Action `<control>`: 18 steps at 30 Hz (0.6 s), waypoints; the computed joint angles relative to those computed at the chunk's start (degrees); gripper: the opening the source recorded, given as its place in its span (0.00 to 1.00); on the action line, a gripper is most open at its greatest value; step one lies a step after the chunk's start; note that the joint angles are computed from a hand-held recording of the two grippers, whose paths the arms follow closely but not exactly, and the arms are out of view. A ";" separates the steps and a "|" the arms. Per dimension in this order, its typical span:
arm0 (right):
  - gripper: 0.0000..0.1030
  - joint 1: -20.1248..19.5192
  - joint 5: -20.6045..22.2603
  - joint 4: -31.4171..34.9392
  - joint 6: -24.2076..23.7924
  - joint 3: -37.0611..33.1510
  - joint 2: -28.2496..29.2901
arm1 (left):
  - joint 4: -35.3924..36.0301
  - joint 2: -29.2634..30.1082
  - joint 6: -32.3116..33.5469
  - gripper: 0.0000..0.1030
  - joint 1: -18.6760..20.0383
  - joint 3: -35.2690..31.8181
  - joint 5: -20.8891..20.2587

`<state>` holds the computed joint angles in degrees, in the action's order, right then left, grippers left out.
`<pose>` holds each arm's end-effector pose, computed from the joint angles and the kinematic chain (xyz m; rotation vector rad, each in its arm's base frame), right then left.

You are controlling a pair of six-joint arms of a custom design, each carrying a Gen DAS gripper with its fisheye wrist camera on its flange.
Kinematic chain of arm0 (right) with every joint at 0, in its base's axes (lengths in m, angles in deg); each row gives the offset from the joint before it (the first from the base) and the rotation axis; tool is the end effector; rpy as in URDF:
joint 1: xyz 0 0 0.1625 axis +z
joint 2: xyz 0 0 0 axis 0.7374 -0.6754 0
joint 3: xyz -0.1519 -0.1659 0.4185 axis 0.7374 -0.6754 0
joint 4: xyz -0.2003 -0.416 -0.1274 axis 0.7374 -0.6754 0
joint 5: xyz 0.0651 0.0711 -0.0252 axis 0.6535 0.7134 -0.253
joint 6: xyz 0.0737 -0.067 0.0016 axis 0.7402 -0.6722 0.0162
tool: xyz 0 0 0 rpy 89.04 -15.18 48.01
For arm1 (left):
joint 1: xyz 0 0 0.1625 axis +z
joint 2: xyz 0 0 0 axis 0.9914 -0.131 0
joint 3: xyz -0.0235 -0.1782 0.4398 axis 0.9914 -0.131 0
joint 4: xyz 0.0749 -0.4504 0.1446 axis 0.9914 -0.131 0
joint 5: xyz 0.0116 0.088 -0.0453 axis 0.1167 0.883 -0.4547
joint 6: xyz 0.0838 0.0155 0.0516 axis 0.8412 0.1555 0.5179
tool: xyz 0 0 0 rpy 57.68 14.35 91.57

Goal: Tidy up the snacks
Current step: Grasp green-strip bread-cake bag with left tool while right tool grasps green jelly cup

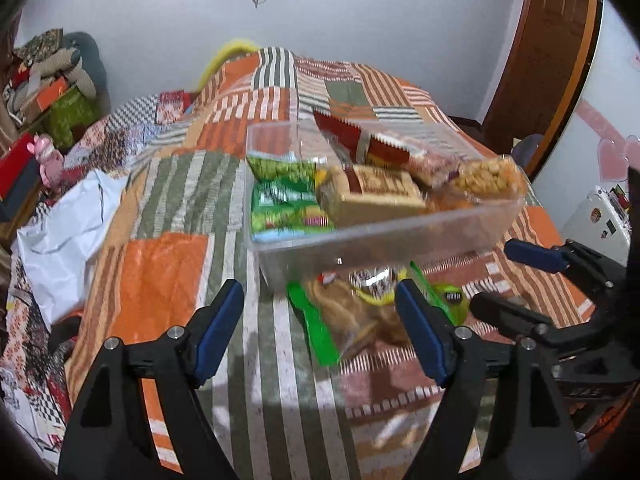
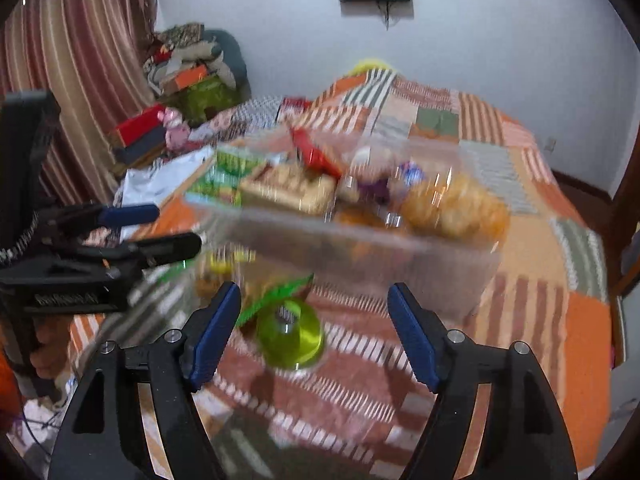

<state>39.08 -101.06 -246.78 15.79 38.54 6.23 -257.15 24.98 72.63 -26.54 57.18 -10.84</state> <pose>0.0749 -0.6368 0.1337 0.8294 -2.4808 0.6807 -0.2085 -0.6689 0.0429 0.4870 2.3878 -0.7511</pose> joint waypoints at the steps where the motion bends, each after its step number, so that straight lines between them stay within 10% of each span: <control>1: 0.71 0.07 -0.50 0.18 -0.05 0.04 0.20 | 0.19 -0.02 -0.24 0.77 0.11 0.22 -0.15; 18: 0.45 -1.14 0.79 11.62 3.20 -2.58 0.73 | 4.04 3.35 0.29 0.77 2.43 -3.21 -3.79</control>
